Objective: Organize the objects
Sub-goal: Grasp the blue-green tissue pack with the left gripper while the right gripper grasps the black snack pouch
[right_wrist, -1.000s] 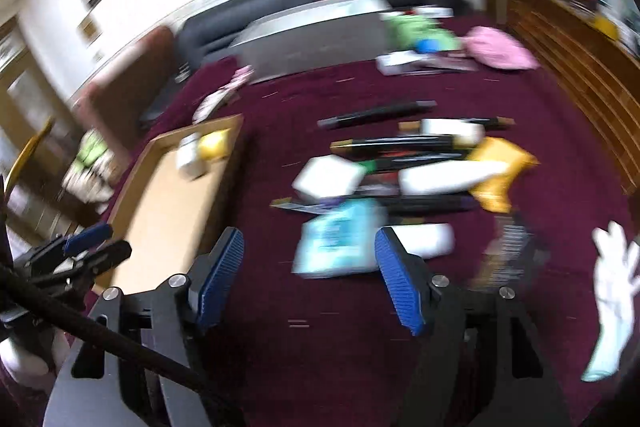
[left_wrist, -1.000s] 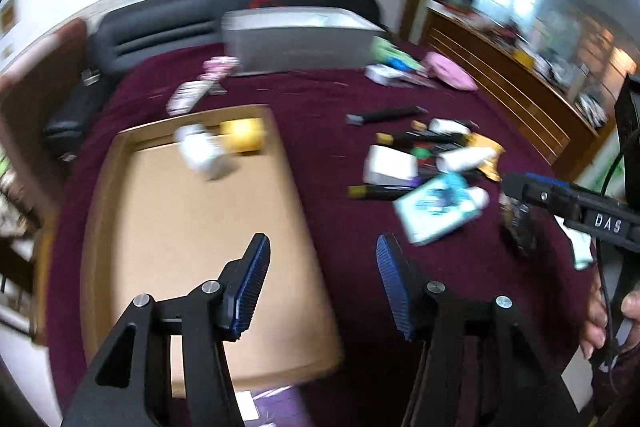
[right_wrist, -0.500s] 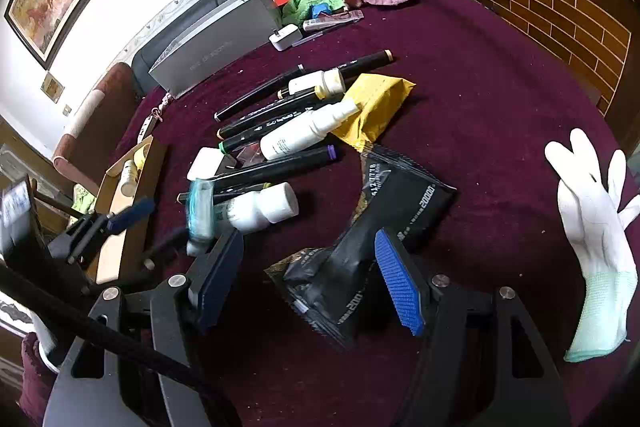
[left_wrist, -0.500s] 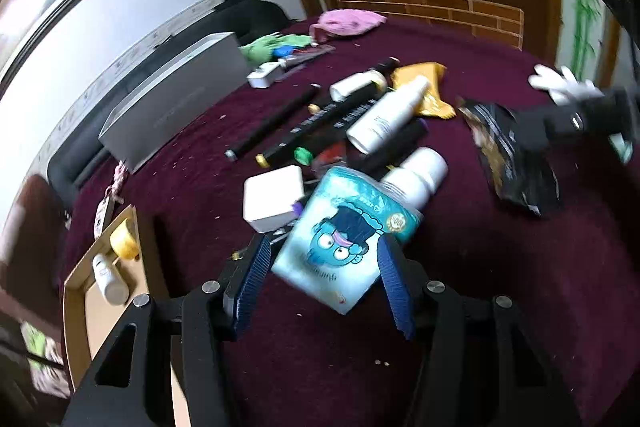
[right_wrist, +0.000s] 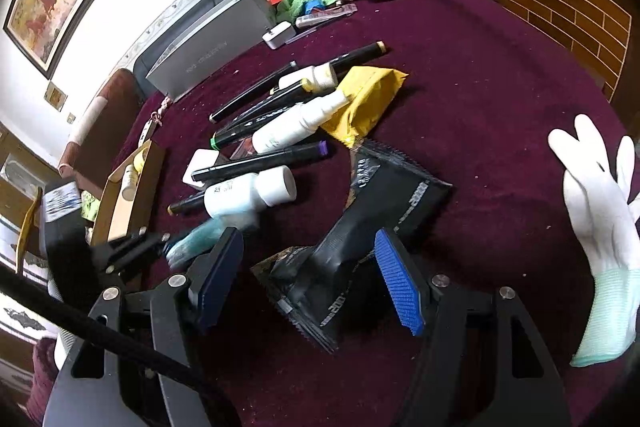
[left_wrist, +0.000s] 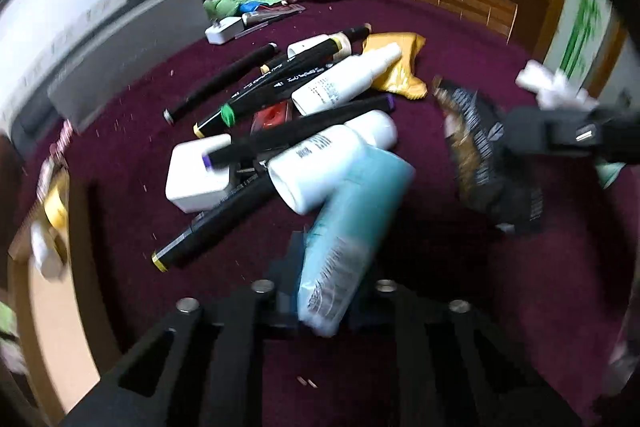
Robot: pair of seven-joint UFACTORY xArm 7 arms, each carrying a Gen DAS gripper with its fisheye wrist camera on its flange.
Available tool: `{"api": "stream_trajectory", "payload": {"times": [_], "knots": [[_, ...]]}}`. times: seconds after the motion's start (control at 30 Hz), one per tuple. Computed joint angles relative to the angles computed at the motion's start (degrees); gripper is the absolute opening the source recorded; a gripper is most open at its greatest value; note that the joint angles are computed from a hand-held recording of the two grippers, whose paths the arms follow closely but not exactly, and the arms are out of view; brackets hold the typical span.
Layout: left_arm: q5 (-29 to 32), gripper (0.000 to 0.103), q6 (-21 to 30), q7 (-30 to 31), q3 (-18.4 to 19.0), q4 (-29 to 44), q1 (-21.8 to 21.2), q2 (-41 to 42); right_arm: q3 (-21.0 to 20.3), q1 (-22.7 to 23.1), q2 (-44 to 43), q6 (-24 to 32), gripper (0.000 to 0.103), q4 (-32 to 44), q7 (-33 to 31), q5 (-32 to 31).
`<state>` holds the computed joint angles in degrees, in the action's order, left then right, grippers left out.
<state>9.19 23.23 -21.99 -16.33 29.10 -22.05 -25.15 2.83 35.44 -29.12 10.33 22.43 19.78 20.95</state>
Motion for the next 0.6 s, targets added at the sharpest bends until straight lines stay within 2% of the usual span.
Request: {"api": "stream_trajectory", "payload": {"times": [0.1,0.3,0.5,0.6], "knots": [[-5.1,0.009,0.6,-0.2,2.8,-2.9,-2.8,-6.3,-0.7,-0.2,-0.2,0.6,0.068,-0.2,0.5,0.7],[-11.7,0.009,4.0,-2.2,5.3,-9.0,-5.1,-20.4,-3.7,2.4,0.1,1.0,0.068,-0.6,-0.5,5.2],[-14.4,0.009,4.7,-5.3,5.1,-14.3,-5.0,-32.3,-0.7,0.7,2.2,1.3,0.068,0.5,2.2,5.8],[-15.3,0.009,6.1,-6.5,5.9,-16.0,-5.5,-37.0,5.2,-5.3,4.5,1.9,0.068,2.3,8.4,1.0]]}}
